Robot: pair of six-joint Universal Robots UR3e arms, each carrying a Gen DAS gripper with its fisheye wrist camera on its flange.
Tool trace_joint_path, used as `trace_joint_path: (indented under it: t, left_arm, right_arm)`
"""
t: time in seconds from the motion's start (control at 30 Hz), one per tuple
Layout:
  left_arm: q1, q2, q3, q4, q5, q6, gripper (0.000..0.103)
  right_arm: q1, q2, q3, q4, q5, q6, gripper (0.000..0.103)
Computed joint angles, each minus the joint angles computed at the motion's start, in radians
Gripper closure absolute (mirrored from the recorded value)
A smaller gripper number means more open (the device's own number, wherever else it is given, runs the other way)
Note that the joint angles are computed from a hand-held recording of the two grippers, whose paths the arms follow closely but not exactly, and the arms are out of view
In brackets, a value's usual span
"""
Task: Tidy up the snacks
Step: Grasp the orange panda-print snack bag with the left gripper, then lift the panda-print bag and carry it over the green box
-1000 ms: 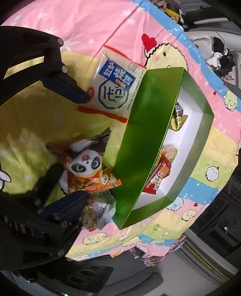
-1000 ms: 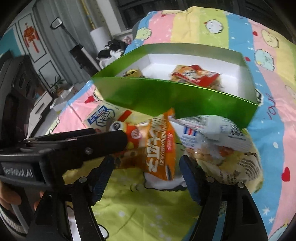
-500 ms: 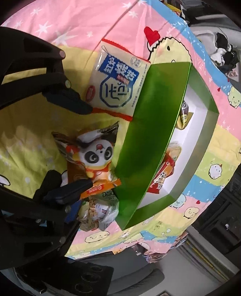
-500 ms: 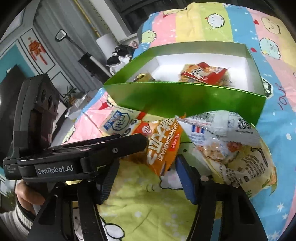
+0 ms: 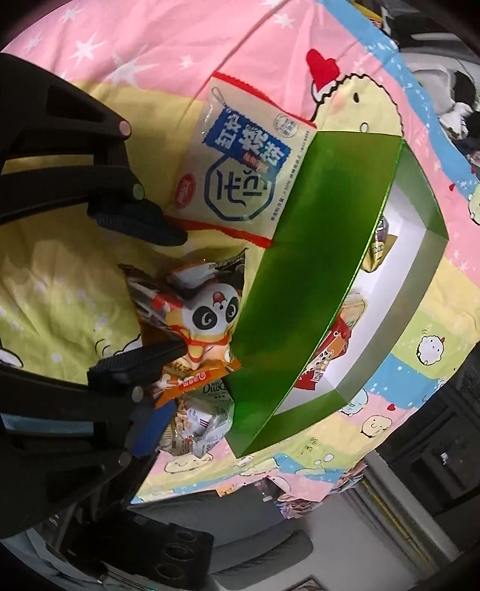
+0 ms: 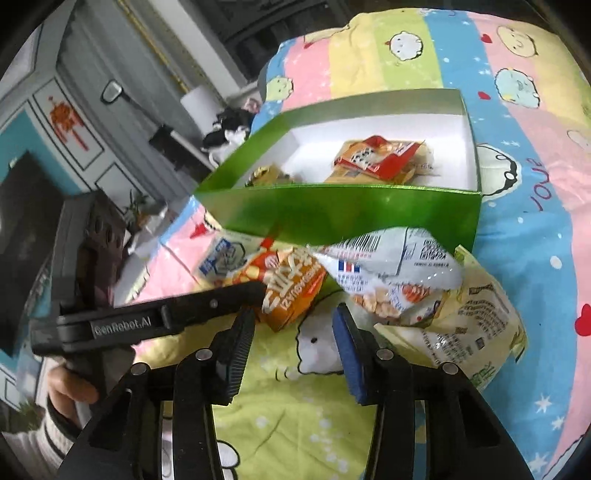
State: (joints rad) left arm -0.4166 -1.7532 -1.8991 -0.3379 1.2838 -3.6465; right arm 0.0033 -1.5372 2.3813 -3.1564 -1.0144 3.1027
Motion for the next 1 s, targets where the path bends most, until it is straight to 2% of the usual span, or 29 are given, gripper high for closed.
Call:
trace_joint_path:
  t: [0.13,0.27,0.33,0.43,0.5,0.57,0.6,0.7,1.0]
  left_arm:
    - [-0.008,-0.001,0.005,-0.016,0.012,0.008,0.053]
    - [-0.006,-0.012,0.002,0.016,0.013,-0.002,0.053]
    - [-0.001,-0.017,-0.006,0.041,0.003,-0.008,0.061]
    - [-0.003,-0.024,-0.013,0.077,-0.007,-0.011,0.068]
    - [-0.017,-0.030,-0.007,0.092,0.018,-0.011,0.070]
    - [-0.039,-0.040,0.002,0.123,0.057,-0.009,0.073]
    - [-0.044,-0.043,0.003,0.136,0.067,-0.006,0.076]
    - [-0.063,-0.052,0.012,0.151,0.100,0.006,0.078]
    - [-0.070,-0.008,0.001,0.145,0.116,0.036,0.079]
  right_arm:
    - [0.010,0.067,-0.047,-0.004,0.039,0.050,0.057]
    - [0.039,0.132,-0.098,-0.029,0.013,0.099,0.057]
    - [0.051,0.156,-0.109,-0.044,0.003,0.116,0.065]
    - [0.052,0.164,-0.103,-0.063,0.003,0.124,0.067]
    - [0.048,0.166,-0.096,-0.075,0.008,0.128,0.068]
    - [0.049,0.166,-0.094,-0.079,-0.004,0.126,0.077]
    - [0.055,0.170,-0.098,-0.075,-0.014,0.118,0.078]
    - [0.050,0.171,-0.088,-0.093,-0.014,0.110,0.079]
    - [0.083,0.114,-0.058,-0.139,-0.064,0.091,0.081]
